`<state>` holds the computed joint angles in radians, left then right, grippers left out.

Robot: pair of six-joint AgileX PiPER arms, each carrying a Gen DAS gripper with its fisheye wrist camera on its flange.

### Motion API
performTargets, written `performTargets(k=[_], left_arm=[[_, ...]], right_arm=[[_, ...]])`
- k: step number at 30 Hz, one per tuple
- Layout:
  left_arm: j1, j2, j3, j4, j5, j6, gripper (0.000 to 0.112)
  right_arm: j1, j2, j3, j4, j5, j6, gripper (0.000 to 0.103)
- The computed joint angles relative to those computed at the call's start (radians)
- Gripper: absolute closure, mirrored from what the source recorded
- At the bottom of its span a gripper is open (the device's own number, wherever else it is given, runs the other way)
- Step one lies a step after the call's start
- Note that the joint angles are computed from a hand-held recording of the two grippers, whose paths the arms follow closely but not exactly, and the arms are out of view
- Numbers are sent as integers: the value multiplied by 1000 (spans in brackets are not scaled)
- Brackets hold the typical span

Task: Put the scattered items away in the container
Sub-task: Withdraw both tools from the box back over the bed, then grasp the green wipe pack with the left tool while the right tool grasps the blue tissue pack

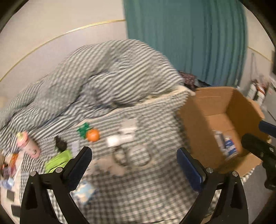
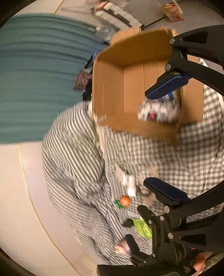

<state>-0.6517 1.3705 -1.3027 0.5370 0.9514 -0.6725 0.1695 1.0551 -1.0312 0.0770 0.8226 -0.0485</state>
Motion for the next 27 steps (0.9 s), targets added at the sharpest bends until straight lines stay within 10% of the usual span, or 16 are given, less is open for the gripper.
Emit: performTargets(k=[11, 27], left_arm=[[585, -193, 343, -204, -235, 400, 9], [1142, -128, 477, -683, -389, 1090, 9]], right_arm=[[565, 179, 5, -361, -46, 543, 11], [837, 505, -152, -442, -79, 738, 11]])
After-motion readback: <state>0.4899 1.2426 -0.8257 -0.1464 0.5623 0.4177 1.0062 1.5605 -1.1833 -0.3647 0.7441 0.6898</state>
